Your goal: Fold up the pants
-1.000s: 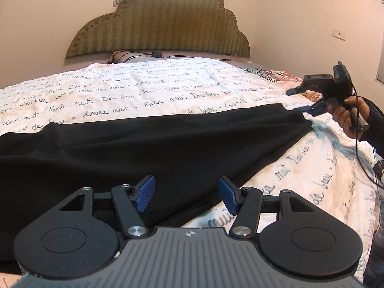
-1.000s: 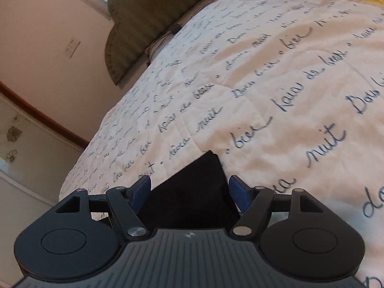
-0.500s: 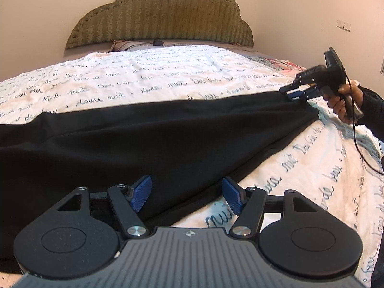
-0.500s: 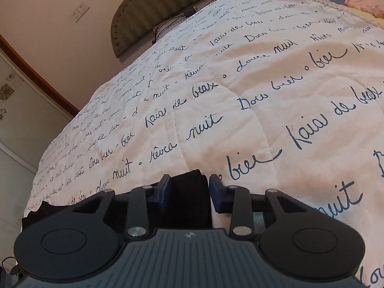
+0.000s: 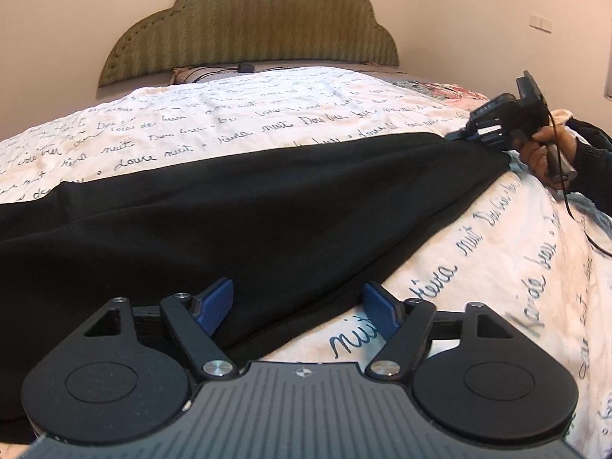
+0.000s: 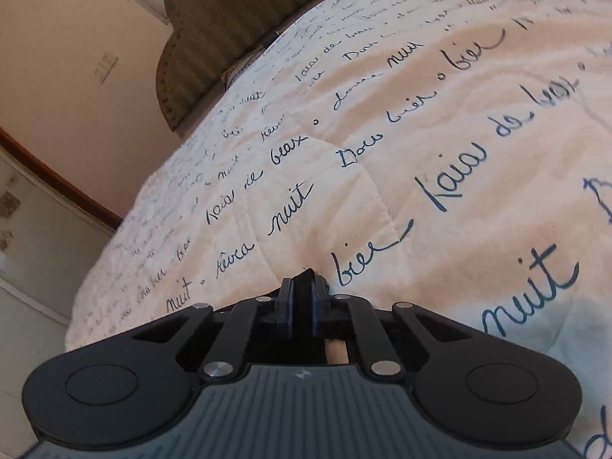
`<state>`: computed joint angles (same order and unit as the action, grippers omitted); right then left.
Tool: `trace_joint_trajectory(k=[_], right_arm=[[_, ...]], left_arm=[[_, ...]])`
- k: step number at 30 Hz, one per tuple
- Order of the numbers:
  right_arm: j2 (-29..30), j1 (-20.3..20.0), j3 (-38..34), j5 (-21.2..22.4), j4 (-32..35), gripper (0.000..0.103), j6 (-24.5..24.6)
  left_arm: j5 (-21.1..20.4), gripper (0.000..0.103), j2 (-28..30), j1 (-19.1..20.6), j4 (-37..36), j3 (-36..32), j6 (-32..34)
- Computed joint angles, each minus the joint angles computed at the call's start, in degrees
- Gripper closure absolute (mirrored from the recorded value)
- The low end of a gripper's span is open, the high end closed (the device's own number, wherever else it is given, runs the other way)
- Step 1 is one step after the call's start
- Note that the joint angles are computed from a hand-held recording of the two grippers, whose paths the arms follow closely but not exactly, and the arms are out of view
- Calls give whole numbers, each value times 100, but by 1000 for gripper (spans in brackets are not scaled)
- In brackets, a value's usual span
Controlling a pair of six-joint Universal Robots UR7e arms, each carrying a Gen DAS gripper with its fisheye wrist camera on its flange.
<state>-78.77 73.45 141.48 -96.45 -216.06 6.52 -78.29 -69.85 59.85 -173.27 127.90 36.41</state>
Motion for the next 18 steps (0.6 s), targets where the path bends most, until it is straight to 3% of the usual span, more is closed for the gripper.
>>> trace_joint_trajectory(k=[4,6,8,9,11,12,14,16,18], right_arm=[[-78,-1,113,48,-125,93,303],[-206,249,175,-397,-255,91,689],[-164,584,320,-583,-918,86,647],[-126,818,338,-706,-1093,74,539],[50,1410,243,-981,-1175,25,308],[199,1693,127,-996,-1119,21,204],[462,1954,-132,-442,-710,21,213],[808,2068,-556,325,64,21,374],[1232,2150,-1233,770,942,21,305]], left_arm=[[-4,26,-53,-36,-36,10,-26],[-101,27,-202,-66,-77,30,-47],[-222,25,-344,-65,-244,10,-57],[-228,20,-378,-48,-258,-54,-162],[-100,18,-393,-11,-291,-199,-680],[0,18,-394,17,-390,-215,-993],[186,20,-473,90,-579,-160,-1699],[359,20,-625,162,-985,46,-2283],[608,19,-815,237,-1236,198,-2901]])
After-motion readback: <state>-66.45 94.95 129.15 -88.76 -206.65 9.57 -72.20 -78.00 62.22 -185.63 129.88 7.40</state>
